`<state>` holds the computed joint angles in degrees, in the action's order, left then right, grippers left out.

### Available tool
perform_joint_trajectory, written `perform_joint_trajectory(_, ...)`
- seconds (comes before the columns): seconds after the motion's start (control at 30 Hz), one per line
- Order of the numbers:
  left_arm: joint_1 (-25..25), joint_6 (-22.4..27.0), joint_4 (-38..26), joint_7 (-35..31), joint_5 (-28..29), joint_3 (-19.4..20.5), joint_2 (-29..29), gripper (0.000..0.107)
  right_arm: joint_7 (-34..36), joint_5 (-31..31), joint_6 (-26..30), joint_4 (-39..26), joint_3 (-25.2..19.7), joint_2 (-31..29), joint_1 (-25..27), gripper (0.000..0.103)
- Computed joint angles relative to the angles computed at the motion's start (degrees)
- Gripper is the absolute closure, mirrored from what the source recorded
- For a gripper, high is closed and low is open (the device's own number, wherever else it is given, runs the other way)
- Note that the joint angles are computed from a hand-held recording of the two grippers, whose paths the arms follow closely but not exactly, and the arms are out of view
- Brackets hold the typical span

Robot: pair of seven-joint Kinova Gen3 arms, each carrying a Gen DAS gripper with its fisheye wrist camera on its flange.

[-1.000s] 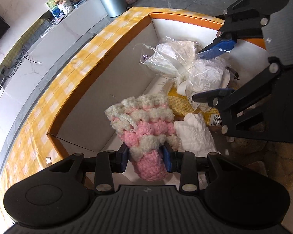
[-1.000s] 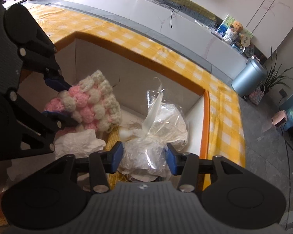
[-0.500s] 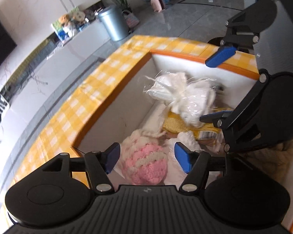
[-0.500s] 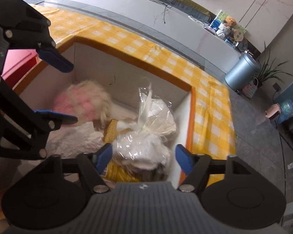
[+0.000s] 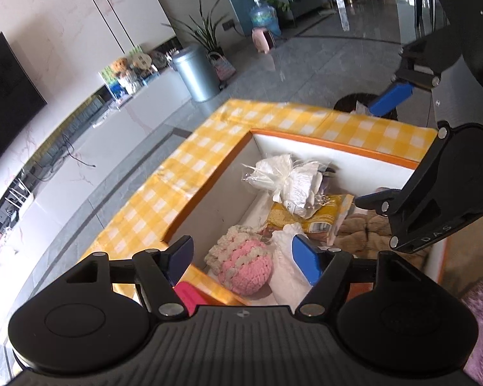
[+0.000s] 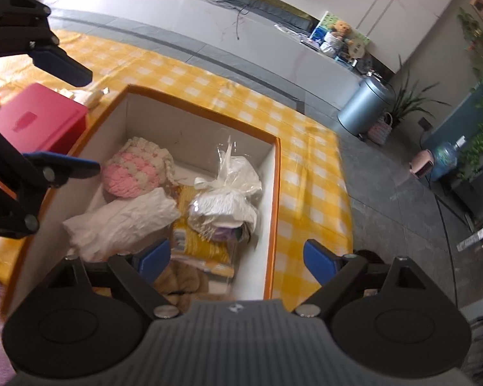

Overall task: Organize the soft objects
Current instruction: 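Withdraw both tools from the box toward the white mesh sheet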

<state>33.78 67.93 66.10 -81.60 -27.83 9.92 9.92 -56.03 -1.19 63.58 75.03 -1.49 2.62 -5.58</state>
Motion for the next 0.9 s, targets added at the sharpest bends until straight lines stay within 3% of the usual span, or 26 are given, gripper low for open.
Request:
perform_joint_trajectory(0.23, -0.1, -1.9, 7.0, 6.3, -1.9, 2.5, -7.7, 0.024, -7.7, -2.4, -0.9, 6.0, 0.3, -8.0, 0.1, 0.013)
perform_joint_trajectory(0.67, -10.2, -4.8, 22.1, 21.6, 0.2, 9.8, -23.9, 0.024, -27.9, -8.8, -4.7, 19.4, -1.2, -21.2, -2.1, 0.013)
perform_joint_trajectory(0.9, -16.4, -4.4, 28.9, 25.5, 7.4, 7.9, -33.3, 0.024, -37.0, -8.2, -9.9, 26.9, -6.6, -26.4, -4.7, 0.019)
